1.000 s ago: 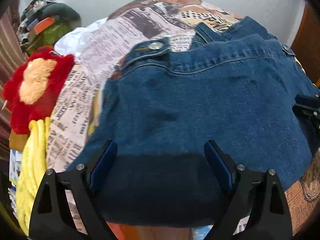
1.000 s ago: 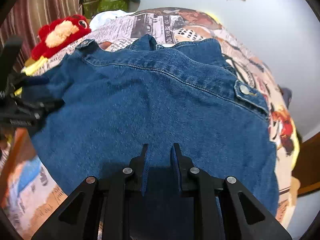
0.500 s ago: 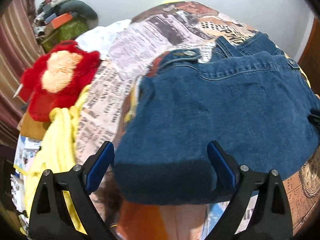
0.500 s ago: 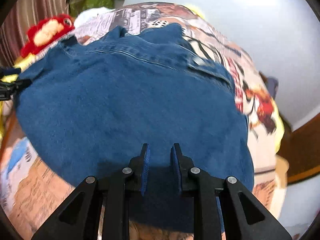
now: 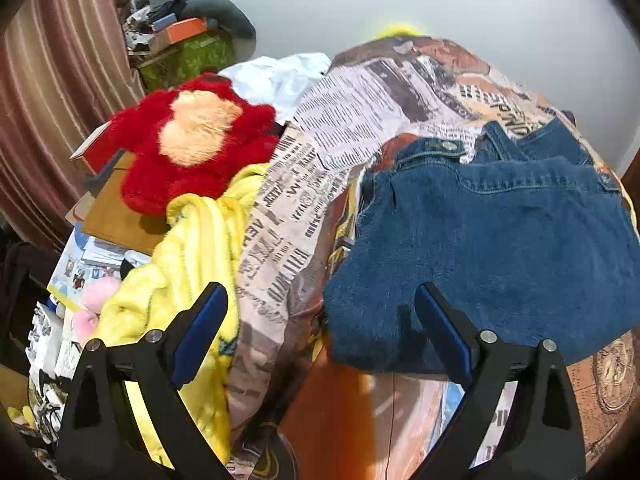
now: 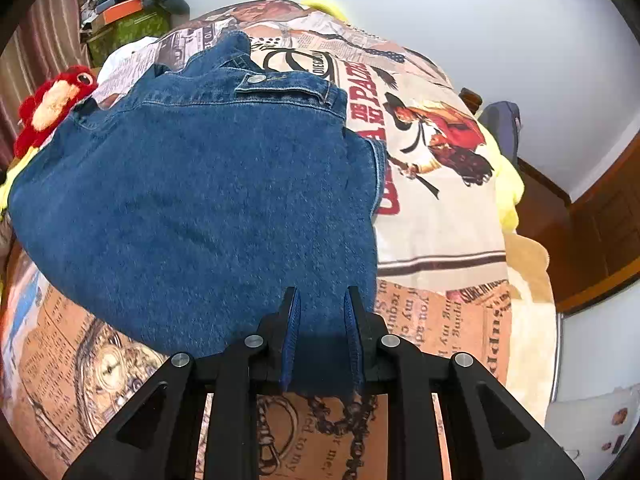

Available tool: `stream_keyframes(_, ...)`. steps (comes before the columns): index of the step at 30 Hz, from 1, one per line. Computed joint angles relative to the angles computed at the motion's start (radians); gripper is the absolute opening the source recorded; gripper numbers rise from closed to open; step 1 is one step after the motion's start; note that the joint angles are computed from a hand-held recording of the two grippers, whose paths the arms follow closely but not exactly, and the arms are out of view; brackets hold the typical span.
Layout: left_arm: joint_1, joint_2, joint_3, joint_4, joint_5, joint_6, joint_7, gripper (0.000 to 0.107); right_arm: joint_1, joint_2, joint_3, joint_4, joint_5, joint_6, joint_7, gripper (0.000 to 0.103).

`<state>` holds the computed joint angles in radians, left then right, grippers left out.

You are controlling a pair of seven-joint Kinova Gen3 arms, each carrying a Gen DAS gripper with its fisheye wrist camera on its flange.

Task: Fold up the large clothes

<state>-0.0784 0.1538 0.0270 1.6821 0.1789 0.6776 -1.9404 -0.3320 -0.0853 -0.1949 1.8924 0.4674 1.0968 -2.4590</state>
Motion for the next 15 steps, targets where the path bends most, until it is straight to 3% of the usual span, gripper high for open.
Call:
stream_keyframes(6,-0.048,-0.047,-0.011,0.041,0.093,0.026,-0.084,0.095,-0.078,0.035,-0.061,0.0,0.144,0.151,-0.116,0.018)
stream_keyframes(10,-0.063,-0.051,-0.02,0.051,0.134,0.073,-0.129,0.095,-0.083,-0.005,-0.014,0.023,0.099,0.142,-0.097,0.018)
stream_keyframes(12,-0.063,-0.052,-0.022,0.053,0.14,0.089,-0.128,0.095,-0.065,0.002,-0.032,0.012,0.096,0.186,-0.105,0.018)
stream_keyframes(15,-0.085,-0.049,-0.024,0.056,0.222,0.134,-0.175,0.095,-0.048,-0.02,-0.007,0.0,0.042,0.197,-0.078,0.018)
